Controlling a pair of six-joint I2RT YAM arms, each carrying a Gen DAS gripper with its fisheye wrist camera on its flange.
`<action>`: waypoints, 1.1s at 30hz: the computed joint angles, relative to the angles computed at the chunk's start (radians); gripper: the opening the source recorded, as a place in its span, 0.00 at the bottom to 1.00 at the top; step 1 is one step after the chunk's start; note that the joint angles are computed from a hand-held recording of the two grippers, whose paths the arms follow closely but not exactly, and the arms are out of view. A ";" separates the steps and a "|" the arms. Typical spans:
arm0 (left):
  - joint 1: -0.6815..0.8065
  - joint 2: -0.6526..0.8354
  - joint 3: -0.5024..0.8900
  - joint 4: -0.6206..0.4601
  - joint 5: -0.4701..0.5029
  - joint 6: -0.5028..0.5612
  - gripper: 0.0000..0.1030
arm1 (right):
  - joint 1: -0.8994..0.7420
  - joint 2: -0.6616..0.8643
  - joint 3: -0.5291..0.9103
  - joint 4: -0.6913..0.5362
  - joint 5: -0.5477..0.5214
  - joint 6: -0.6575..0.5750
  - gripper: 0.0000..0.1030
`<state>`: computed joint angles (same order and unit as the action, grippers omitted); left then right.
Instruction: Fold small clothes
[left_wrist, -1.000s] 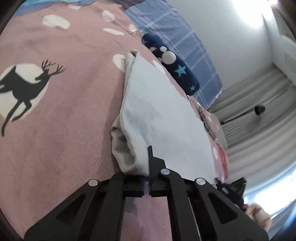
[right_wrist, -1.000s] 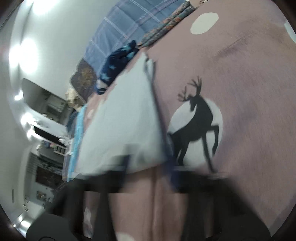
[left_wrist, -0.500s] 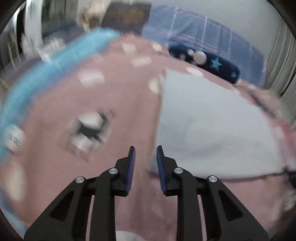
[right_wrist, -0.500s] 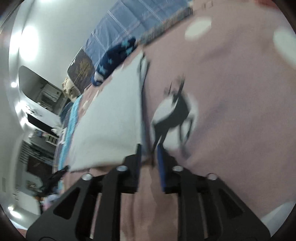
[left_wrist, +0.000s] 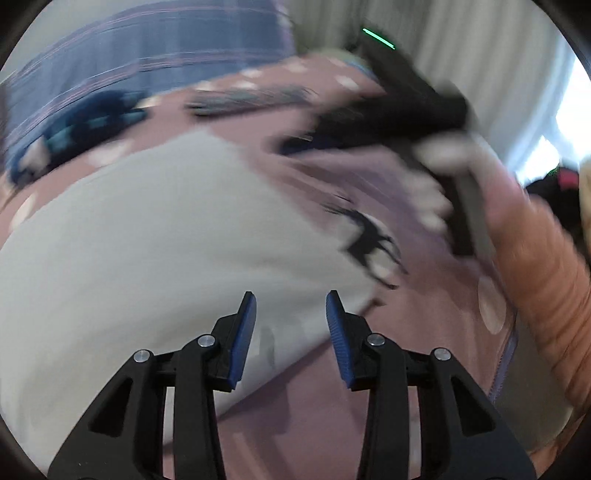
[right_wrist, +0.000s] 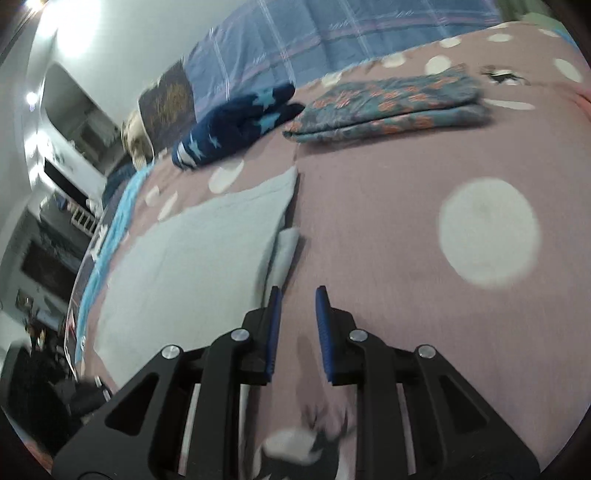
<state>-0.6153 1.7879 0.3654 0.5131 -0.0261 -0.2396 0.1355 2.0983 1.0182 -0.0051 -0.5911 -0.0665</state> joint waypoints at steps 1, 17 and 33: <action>-0.035 0.035 0.045 -0.027 -0.009 -0.003 0.42 | 0.008 0.029 0.044 -0.032 -0.002 -0.007 0.20; -0.025 0.138 0.141 -0.035 0.024 -0.065 0.04 | 0.060 0.154 0.156 0.136 -0.153 0.015 0.02; 0.111 0.178 0.003 0.202 0.315 -0.142 0.03 | 0.042 0.225 0.224 0.205 -0.133 0.104 0.00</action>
